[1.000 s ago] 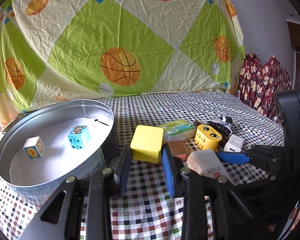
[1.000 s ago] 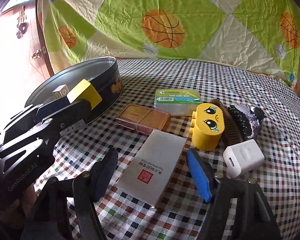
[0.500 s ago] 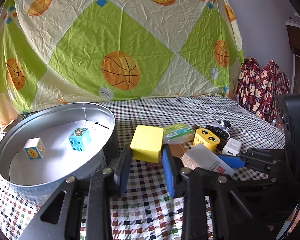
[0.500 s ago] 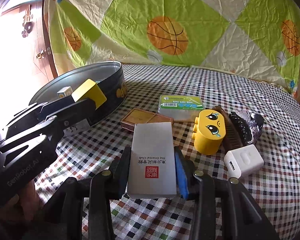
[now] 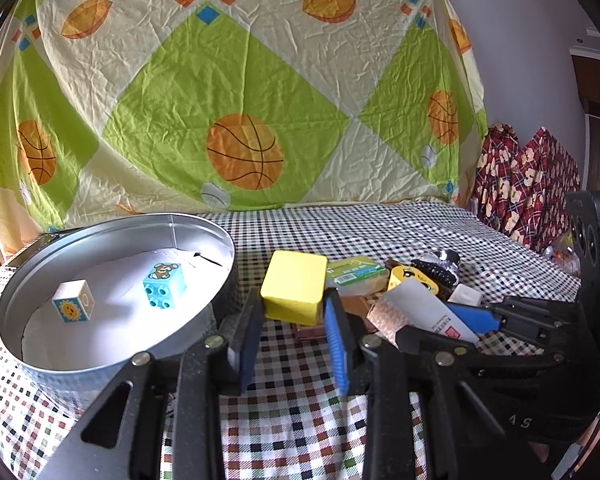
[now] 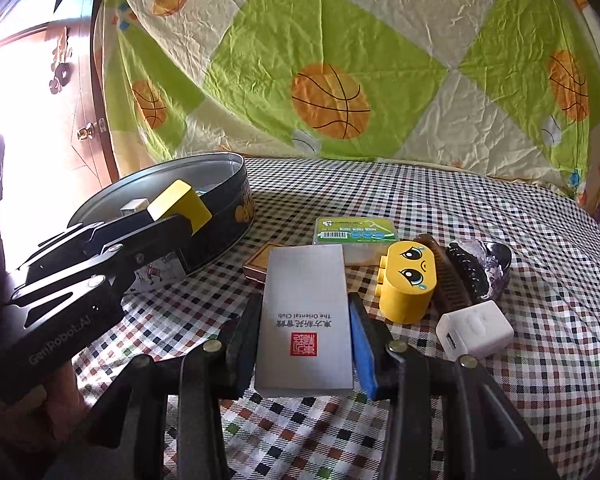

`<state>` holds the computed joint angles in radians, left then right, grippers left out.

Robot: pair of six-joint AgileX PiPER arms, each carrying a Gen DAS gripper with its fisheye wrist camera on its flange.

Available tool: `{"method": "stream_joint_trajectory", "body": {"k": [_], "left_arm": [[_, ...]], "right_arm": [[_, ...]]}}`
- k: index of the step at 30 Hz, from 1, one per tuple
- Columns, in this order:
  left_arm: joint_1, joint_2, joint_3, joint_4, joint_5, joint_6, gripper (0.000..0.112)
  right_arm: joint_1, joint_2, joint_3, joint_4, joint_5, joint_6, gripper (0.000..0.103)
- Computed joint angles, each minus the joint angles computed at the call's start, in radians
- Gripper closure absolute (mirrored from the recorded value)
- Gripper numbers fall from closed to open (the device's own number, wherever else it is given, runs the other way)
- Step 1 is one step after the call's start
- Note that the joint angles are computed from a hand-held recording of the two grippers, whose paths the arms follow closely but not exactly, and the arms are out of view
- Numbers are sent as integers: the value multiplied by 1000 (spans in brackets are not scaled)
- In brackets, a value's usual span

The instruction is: Organize rigid objects

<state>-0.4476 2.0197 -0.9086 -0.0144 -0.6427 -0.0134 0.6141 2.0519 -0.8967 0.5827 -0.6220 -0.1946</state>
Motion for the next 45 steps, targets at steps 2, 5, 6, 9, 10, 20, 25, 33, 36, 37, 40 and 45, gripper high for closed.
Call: {"method": "stream_joint_trajectory", "body": {"k": [2, 5, 6, 9, 10, 20, 25, 33, 36, 37, 40, 45], "left_arm": [[0, 1, 1, -3, -4, 2, 83], [1, 0, 8, -1, -18, 1, 83], [1, 0, 10, -1, -23, 1, 83], [2, -1, 14, 2, -31, 0, 83], [2, -1, 15, 1, -34, 0, 83], [5, -5, 31, 5, -63, -2, 83], [4, -6, 44, 4, -88, 1, 83], [4, -9, 61, 5, -121, 1, 83], [4, -9, 69, 0, -139, 0, 83], [4, -9, 72, 1, -144, 0, 83], [4, -9, 74, -1, -149, 4, 83], [2, -11, 87, -10, -175, 10, 83]], "right_arm": [[2, 0, 7, -4, -13, 7, 60], [6, -2, 19, -9, -36, 15, 60], [7, -2, 23, -10, -44, 18, 60], [9, -4, 30, -14, -56, 23, 60], [9, -5, 32, -15, -61, 24, 60], [24, -6, 54, -10, -114, 28, 60], [35, -5, 68, -9, -148, 29, 60], [48, -11, 90, -3, -192, 29, 60], [51, -13, 97, -5, -210, 29, 60], [54, -12, 100, -6, -218, 30, 60], [57, -10, 107, -7, -238, 32, 60], [64, -8, 116, -5, -262, 34, 60]]}}
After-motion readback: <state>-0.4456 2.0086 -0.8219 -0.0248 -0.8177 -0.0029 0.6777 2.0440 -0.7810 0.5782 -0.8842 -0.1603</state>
